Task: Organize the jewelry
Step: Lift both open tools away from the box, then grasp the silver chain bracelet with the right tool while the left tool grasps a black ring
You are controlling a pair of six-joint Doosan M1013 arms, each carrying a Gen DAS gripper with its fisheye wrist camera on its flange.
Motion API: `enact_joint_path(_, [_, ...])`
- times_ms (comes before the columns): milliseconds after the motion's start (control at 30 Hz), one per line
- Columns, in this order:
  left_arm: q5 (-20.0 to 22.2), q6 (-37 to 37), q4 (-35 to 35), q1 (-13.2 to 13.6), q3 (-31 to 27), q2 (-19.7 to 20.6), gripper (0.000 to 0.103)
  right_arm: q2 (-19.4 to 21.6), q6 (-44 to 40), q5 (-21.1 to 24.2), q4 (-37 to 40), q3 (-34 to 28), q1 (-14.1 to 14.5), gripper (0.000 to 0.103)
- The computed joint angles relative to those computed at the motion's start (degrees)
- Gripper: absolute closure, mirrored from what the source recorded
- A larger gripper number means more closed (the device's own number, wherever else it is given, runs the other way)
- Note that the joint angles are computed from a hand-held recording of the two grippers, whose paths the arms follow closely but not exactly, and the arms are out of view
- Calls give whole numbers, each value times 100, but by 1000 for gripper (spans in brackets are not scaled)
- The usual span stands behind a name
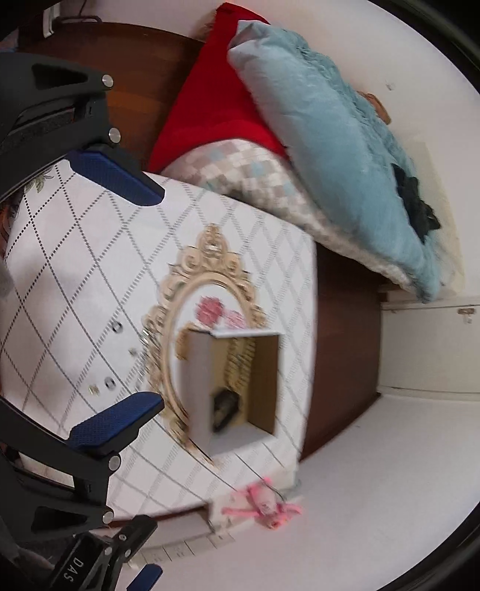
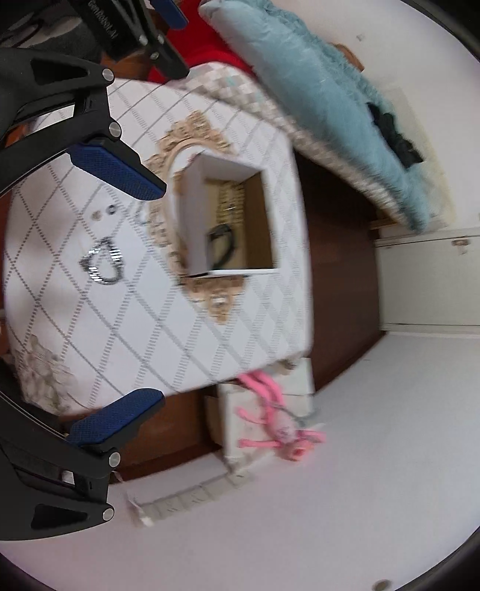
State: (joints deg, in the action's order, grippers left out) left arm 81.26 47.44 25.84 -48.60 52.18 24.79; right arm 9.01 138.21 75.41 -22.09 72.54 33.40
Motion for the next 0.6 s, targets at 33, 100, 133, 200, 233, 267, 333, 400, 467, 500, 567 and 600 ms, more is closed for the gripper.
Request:
enact_joint_path(33, [-2, -4, -61, 23, 129, -4, 0, 1, 20, -18, 88, 102, -26, 0])
enact_joint_path(100, [64, 13, -192, 67, 321, 12, 0, 5, 38, -103, 339, 347, -98, 6])
enact_joint_path(133, [66, 36, -307, 98, 436, 18, 1, 27, 55, -120, 465, 456, -133, 10])
enact_joint_path(200, [75, 46, -457, 135, 617, 27, 1, 59, 65, -191, 694, 661, -201, 21])
enact_joint_path(233, [51, 69, -528, 153, 689, 28, 1, 76, 90, -240, 782, 762, -228, 22])
enact_joint_path(267, [34, 87, -591, 169, 763, 31, 1, 101, 98, -283, 849, 848, -246, 23])
enact_joint_path(333, [22, 100, -680, 195, 863, 32, 1, 161, 94, -328, 958, 948, -267, 27])
enact_joint_path(400, [-37, 91, -759, 208, 953, 16, 1, 204, 38, -385, 1112, 1035, -288, 35])
enact_joint_path(467, [-93, 98, -836, 221, 1017, 6, 1, 242, 1, -386, 1163, 1075, -279, 42])
enact_joint_path(500, [-109, 98, -850, 225, 1038, 7, 1, 255, 14, -382, 1112, 1078, -253, 45])
enact_joint_path(567, [-150, 91, -905, 237, 1087, -5, 1, 269, 31, -386, 929, 1068, -175, 58])
enact_joint_path(600, [-157, 100, -931, 245, 1096, -8, 1, 285, 29, -375, 872, 1051, -150, 65])
